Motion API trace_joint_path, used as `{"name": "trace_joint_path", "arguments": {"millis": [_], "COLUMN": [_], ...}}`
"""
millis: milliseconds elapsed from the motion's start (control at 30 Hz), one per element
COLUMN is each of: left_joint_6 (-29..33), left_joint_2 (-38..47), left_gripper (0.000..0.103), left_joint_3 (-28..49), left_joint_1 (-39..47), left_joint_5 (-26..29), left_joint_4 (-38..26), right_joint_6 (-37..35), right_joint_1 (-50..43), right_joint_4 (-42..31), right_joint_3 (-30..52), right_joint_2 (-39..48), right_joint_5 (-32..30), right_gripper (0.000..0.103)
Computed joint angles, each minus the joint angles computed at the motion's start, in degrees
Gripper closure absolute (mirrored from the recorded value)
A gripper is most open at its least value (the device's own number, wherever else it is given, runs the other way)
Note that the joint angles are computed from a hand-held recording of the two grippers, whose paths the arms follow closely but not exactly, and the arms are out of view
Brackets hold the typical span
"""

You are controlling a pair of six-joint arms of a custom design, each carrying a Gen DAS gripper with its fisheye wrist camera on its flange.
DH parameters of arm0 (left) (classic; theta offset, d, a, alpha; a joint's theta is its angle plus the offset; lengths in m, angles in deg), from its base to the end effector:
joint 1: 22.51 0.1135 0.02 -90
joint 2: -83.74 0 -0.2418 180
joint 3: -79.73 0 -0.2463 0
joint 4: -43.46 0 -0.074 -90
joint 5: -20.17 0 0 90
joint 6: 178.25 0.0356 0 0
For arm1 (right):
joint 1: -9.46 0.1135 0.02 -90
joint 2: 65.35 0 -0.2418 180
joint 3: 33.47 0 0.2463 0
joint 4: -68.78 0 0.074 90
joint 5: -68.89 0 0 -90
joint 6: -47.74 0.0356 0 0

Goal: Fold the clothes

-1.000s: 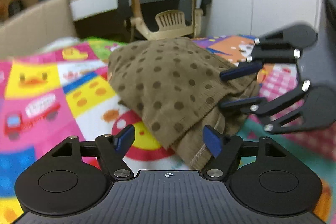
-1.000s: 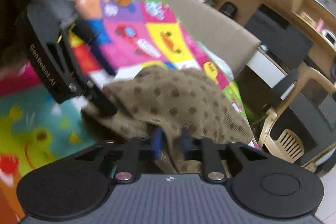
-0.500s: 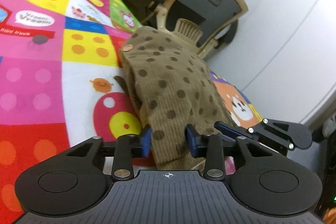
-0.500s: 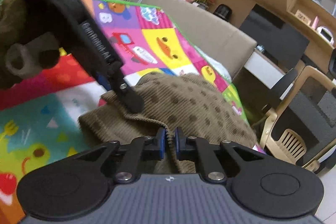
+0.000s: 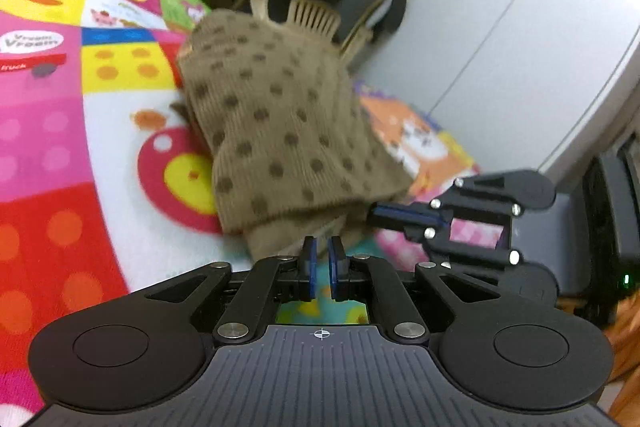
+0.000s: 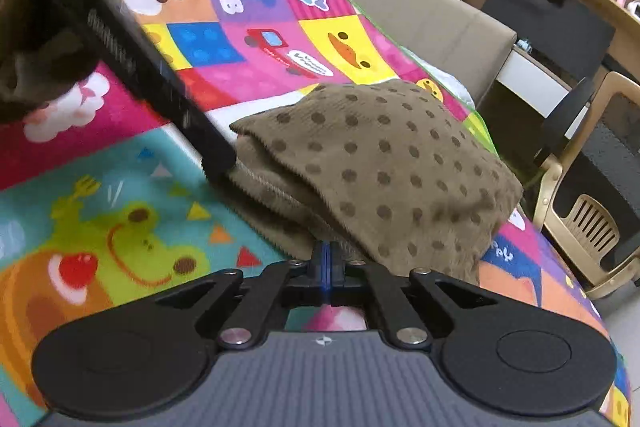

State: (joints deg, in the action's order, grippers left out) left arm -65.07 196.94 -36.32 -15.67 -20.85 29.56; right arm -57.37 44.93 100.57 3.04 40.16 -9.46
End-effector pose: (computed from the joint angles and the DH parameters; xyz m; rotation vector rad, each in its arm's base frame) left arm 0.3209 0.0114 0.0623 0.5843 2.2799 -0.8848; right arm 0.2156 0.1448 0.0507 -0.8399 2.0386 -0.0280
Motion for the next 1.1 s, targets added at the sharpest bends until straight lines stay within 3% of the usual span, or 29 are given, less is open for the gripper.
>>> {"name": "trace_joint_path", "arguments": {"millis": [67, 133, 200, 267, 367, 400, 467, 533, 600, 700, 733, 967, 1100], "left_joint_6": [0.9, -0.3, -4.7, -10.2, -15.7, -16.2, -15.8, -16.1, -16.9, -16.2, -15.0, -12.2, -12.9], "left_joint_2": [-2.2, -5.5, -7.5, -6.6, 0.0, 3.0, 10.3, 18.3, 22.7, 23.5, 23.0, 21.7, 21.7], "left_gripper": [0.091, 0.070, 0.063, 0.060, 0.055, 0.055, 0.055, 0.055, 0.055, 0.055, 0.055, 0.054, 0.054], "left_joint_3": [-0.4, -1.0, -1.2, 0.1, 6.8, 10.7, 21.4, 33.6, 38.8, 40.8, 40.2, 36.5, 36.0], "left_joint_1": [0.8, 1.5, 0.3, -2.2, -7.9, -9.7, -12.6, -14.5, -15.1, -15.6, -15.8, -15.7, -15.6], "left_joint_5": [0.9, 2.2, 1.8, -0.7, -9.0, -11.4, -15.0, -18.0, -17.6, -18.6, -19.1, -19.5, -19.2], "left_joint_4": [-0.3, 2.0, 9.0, 18.1, 26.4, 25.7, 18.2, 7.0, 4.8, 2.8, 2.9, 6.2, 7.3], "right_joint_6": [1.9, 4.7, 8.5, 12.9, 17.6, 18.1, 18.2, 18.1, 18.0, 17.5, 18.1, 20.3, 27.3], "right_joint_1": [-2.7, -6.0, -9.4, -12.7, -16.5, -17.3, -17.9, -18.2, -18.1, -17.4, -17.3, -19.7, -23.9], "right_joint_4": [-1.3, -3.3, -4.3, -5.4, -5.4, -5.5, -5.3, -5.8, -8.6, -16.3, -15.5, -13.9, -13.1], "right_joint_3": [-1.3, -1.5, -0.5, 1.2, 4.5, 5.8, 8.7, 12.2, 17.2, 27.1, 27.5, 23.1, 23.6], "right_joint_2": [-3.7, -7.0, -8.0, -8.4, -6.4, -5.5, -3.0, 0.0, 4.2, 12.1, 13.6, 9.8, 10.2], "right_joint_5": [-3.7, -7.7, -10.8, -13.8, -16.2, -16.3, -15.9, -16.4, -17.2, -17.3, -17.5, -19.8, -17.6], "right_gripper": [0.102, 0.098, 0.091, 0.062, 0.056, 0.053, 0.040, 0.039, 0.038, 0.032, 0.029, 0.027, 0.021]}}
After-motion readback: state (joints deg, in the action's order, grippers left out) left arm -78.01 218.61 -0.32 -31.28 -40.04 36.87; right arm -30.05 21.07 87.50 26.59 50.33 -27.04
